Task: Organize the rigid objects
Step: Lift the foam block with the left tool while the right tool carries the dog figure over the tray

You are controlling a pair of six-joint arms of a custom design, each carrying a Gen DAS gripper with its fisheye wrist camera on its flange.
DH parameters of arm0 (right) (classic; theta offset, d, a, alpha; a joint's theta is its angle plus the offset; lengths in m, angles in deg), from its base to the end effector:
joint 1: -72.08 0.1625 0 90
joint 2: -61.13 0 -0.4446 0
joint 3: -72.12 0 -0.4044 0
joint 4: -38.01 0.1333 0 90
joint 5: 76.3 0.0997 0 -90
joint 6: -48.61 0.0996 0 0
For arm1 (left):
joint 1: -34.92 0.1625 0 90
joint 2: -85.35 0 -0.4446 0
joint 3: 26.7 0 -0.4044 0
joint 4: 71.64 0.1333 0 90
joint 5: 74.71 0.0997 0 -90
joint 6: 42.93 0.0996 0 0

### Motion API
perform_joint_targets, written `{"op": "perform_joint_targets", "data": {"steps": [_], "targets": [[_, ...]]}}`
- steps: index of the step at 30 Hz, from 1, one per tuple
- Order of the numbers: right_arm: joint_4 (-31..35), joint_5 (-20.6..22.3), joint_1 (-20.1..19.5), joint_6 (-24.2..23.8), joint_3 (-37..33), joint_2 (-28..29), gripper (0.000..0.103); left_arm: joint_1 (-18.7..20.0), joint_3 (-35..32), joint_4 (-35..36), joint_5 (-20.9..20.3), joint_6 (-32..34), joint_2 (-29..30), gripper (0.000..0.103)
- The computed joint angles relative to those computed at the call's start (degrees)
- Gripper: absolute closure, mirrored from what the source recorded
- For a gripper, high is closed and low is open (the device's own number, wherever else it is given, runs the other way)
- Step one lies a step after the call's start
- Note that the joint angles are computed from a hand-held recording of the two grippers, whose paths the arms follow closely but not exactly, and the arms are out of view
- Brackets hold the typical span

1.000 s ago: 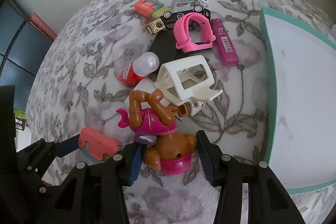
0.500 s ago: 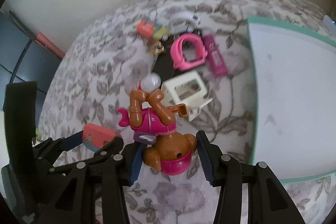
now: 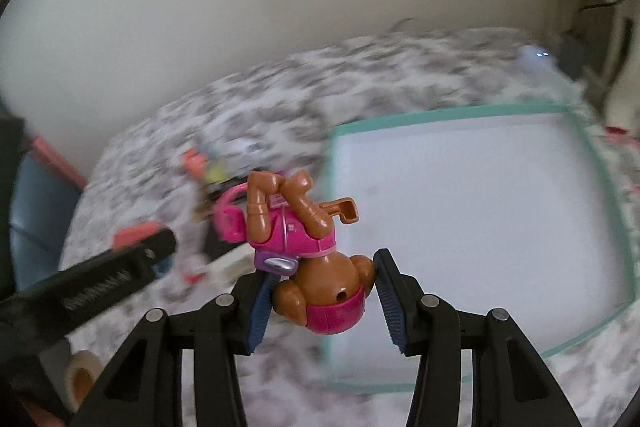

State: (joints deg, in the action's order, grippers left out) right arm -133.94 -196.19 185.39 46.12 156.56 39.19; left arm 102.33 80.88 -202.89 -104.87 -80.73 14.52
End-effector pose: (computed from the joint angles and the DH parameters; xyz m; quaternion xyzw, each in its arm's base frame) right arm 0.3625 -0.6299 -0.0783 0.1701 -0.9380 0.2064 0.2205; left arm -0.0177 -0.6136 0.2984 -0.1340 0.8558 -0.2801 0.4137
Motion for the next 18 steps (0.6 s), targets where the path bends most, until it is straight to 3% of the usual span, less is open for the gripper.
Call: {"op": "perform_joint_targets", "data": {"steps": [6,10,18], "targets": [[-1.8,-5.7,-2.8,3.1,0.2,-1.5,0.052,-2.6,-3.0,-8.7,-0.4,7.9,7.5,0.03],[-4.4,-10.4,-4.0,4.1,0.0,-2.2,0.052,-3.1,-6.2,-10.5,-1.0,10.2,11.5,0.03],[-10.6,-18.1,-5.2,0.8,-1.5,-1.9,0.052,-3.2,-10.1,-13.2,-3.3,13.6,17.3,0.03]]}}
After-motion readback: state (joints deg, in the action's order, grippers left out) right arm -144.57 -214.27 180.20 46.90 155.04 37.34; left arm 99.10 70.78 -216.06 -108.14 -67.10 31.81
